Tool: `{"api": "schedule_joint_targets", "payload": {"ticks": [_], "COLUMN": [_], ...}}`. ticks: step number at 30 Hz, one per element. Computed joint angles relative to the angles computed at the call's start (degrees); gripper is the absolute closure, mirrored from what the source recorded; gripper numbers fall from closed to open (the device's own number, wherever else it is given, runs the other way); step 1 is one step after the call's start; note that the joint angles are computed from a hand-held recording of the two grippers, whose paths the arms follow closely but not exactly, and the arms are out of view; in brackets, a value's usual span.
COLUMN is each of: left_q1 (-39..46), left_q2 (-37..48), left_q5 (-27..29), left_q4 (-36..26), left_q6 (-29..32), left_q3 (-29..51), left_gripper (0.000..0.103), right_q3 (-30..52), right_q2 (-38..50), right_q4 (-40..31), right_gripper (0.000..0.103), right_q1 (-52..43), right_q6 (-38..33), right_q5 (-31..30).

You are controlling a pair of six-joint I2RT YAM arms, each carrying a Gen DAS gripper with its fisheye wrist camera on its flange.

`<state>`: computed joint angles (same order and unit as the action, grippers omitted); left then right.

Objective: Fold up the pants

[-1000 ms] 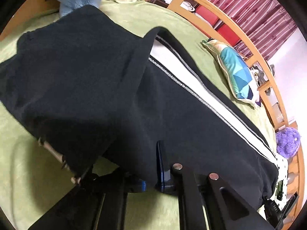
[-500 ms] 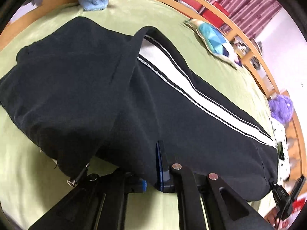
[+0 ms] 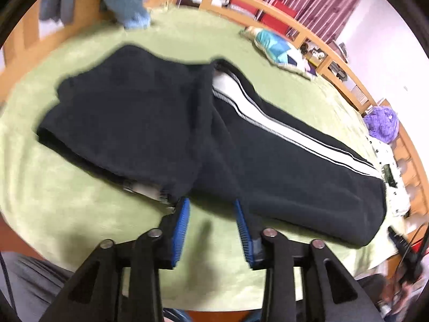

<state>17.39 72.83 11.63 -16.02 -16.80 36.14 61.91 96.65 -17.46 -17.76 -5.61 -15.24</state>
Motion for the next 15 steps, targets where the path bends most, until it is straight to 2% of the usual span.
{"api": "schedule_joint_targets", "payload": {"ticks": [3, 6, 12, 13, 15], "left_q1": [1.4, 0.3, -0.8, -0.1, 0.0], "left_q2": [-0.9, 3.4, 1.1, 0.4, 1.0], "left_q5": [0.0, -0.1, -6.1, -5.4, -6.0], "left_q4": [-0.4, 0.5, 5.1, 5.1, 4.4], "left_q6": [3.5, 3.9, 3.2, 4.3, 6.5], "left_q3": [0.3, 3.1, 2.1, 2.1, 3.1], "left_gripper": [0.065, 0.065, 0.065, 0.063, 0.052], "right_q3": [-0.8, -1.0, -2.7, -2.4, -1.4], "right_q2": [-1.3, -0.8, 0.2, 0.8, 2.2], "right_q4": [1.6, 3.8, 7.0, 6.8, 6.4], "right_gripper": [0.066, 0.066, 0.066, 0.066, 0.066], "right_q1": [1.7, 4.2, 6.5, 6.7, 6.7], "right_q6": [-0.5, -0.3, 0.7, 0.7, 1.4], "right_q5": [-0.6, -0.5, -1.1, -0.5, 0.4]}}
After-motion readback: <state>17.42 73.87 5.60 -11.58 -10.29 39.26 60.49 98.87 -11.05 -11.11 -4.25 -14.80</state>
